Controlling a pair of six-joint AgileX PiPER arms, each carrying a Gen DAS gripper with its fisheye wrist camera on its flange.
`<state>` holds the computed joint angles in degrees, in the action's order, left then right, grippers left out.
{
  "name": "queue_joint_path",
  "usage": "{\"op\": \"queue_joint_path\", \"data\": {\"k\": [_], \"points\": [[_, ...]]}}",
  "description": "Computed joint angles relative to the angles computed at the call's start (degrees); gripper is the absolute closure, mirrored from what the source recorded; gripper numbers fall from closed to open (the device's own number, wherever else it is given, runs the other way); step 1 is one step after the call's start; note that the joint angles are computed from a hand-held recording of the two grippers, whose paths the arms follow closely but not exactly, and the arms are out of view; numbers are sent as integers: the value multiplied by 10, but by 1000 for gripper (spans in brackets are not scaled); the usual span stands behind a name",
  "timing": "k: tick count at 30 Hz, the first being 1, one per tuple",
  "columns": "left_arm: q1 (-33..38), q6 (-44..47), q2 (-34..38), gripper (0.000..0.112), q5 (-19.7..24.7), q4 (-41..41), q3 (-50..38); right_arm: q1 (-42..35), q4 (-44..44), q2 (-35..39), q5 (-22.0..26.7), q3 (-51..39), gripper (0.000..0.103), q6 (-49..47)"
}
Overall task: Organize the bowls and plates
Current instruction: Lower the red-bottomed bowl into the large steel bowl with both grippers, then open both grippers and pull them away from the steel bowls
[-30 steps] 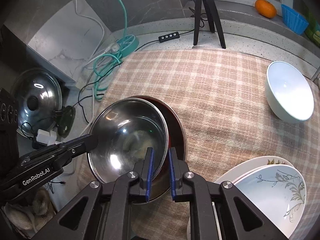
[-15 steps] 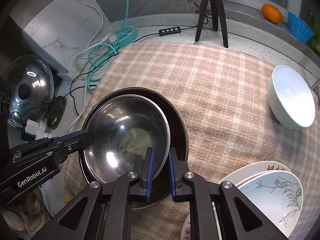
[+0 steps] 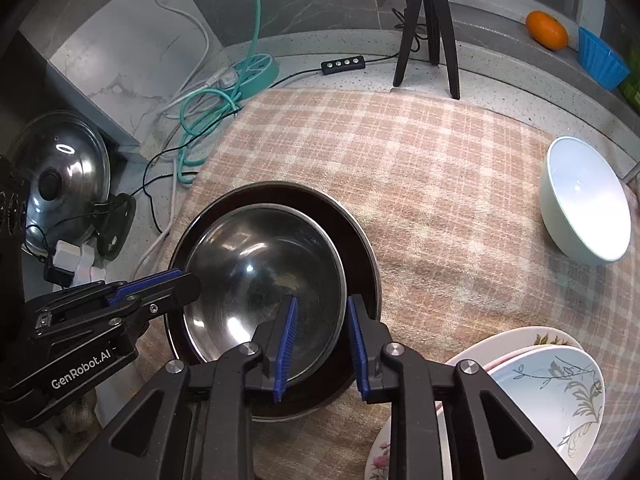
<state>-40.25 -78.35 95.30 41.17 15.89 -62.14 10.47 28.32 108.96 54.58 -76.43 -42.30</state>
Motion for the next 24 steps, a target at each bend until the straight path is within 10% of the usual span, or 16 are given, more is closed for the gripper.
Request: {"op": "queue_joint_path", "data": {"k": [24], "points": [[-9,51,43,101,1,-12,-138,-151,82,-28,106,-65,77,-64]]}}
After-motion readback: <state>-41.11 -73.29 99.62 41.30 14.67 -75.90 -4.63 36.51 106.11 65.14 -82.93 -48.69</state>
